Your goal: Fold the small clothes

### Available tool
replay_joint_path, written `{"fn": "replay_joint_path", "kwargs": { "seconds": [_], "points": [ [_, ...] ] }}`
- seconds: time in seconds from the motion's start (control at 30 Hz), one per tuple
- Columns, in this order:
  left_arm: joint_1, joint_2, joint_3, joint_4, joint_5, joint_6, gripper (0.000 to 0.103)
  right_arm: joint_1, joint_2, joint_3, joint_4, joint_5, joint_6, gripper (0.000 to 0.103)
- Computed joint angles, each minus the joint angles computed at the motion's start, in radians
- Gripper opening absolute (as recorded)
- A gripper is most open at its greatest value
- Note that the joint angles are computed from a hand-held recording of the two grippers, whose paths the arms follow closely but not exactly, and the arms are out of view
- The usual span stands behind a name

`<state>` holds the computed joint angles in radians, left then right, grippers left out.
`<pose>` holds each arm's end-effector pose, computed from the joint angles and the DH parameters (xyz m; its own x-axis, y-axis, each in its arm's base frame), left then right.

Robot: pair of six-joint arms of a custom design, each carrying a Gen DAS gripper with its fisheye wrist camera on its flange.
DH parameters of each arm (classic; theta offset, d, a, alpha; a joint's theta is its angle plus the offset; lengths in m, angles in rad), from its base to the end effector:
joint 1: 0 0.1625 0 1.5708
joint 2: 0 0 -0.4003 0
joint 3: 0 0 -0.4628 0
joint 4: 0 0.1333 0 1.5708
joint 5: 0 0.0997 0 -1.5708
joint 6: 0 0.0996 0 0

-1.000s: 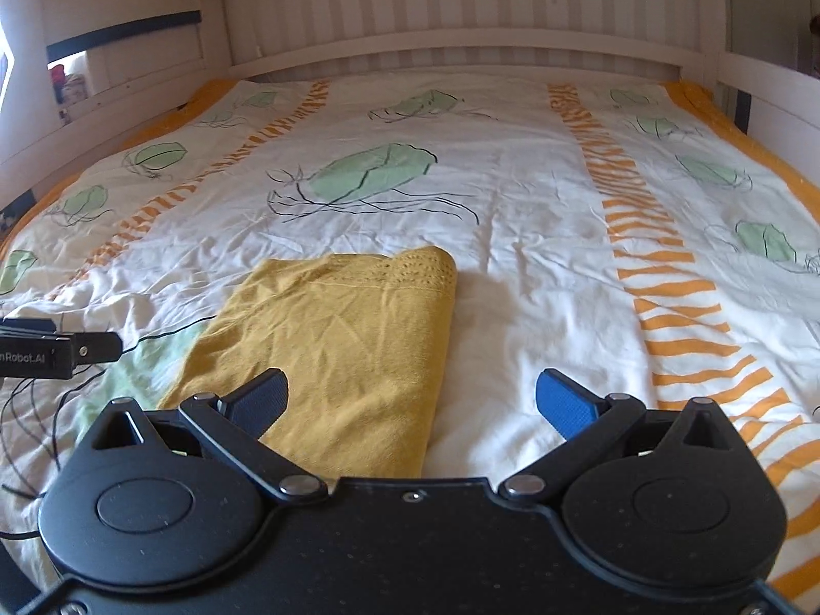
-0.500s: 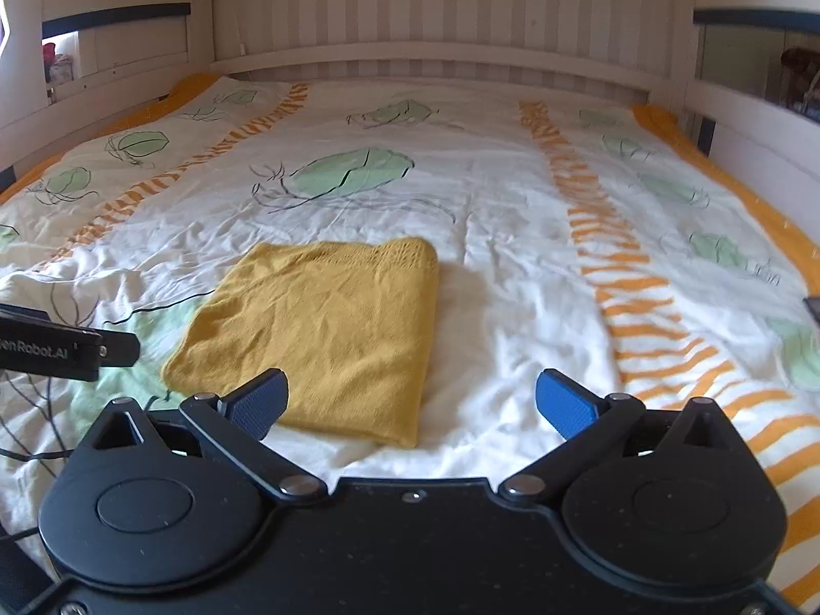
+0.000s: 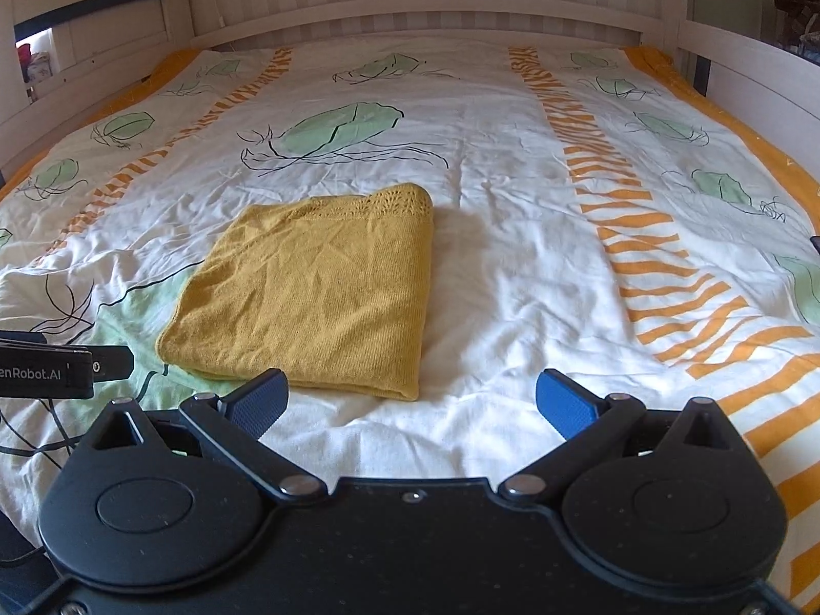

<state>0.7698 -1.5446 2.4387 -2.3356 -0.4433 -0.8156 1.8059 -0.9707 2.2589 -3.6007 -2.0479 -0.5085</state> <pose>-0.1273 -0.4343 0.1466 -0.6658 -0.2359 -0.7079 0.3316 0.7564 -0.5639 0.1989 -0.4546 0.0505 -0.7341 -0.2663 0.6246 -0.6058 0.6724 -0.4252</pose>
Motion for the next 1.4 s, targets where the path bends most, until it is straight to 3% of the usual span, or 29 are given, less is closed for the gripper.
{"fn": "replay_joint_path", "kwargs": {
  "seconds": [1.4],
  "points": [
    [0.021, 0.008, -0.014, -0.007, -0.016, 0.013, 0.101, 0.0, 0.003, -0.039, 0.108, 0.012, 0.044, 0.103]
  ]
}}
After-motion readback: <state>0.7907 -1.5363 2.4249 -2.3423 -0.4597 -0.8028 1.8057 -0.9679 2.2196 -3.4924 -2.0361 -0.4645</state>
